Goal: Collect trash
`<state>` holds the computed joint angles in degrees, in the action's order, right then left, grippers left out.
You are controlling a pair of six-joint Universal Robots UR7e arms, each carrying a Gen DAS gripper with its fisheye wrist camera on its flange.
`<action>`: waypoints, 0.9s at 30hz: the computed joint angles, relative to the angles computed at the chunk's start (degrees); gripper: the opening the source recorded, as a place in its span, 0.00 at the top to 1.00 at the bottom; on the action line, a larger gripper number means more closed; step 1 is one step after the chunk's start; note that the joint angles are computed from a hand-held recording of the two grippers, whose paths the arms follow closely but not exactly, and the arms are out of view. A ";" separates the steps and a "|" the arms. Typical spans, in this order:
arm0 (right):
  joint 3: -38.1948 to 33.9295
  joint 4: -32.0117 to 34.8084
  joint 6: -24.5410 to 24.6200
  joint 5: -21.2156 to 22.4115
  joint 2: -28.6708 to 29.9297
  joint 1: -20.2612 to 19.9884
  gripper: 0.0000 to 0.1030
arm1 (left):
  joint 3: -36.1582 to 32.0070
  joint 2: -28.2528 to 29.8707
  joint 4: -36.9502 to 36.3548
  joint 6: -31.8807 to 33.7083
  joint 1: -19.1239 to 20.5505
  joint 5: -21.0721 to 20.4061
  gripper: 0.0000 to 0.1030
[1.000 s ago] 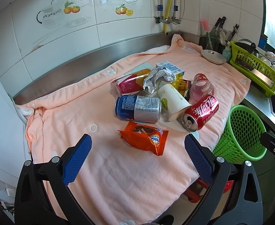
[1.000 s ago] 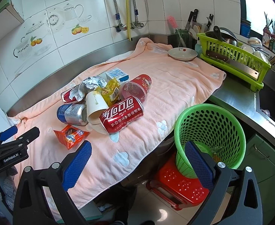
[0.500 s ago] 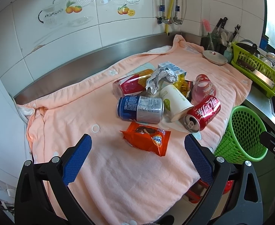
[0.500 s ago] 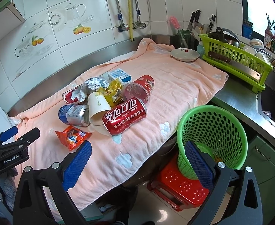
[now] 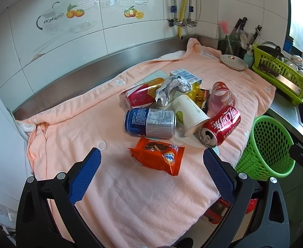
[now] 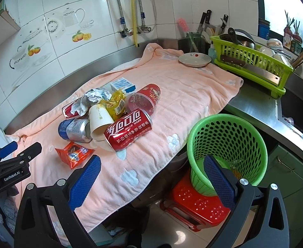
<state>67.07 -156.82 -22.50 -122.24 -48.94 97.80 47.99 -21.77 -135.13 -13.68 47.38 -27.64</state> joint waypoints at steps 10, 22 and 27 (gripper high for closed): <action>0.37 -0.54 1.34 -1.46 -0.46 -0.30 0.06 | -3.03 2.07 -0.82 4.25 -0.38 -0.30 0.06; -0.20 0.61 2.66 -1.10 -0.18 -0.58 0.06 | -3.43 2.19 -0.45 3.89 -0.08 -0.41 0.06; -1.05 1.02 1.91 -0.75 0.60 -0.36 0.06 | -3.38 1.89 0.75 2.83 0.25 -0.92 0.09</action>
<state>66.01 -155.80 -20.59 -122.99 -48.35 97.43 44.61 -19.87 -134.38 -10.86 47.63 -28.56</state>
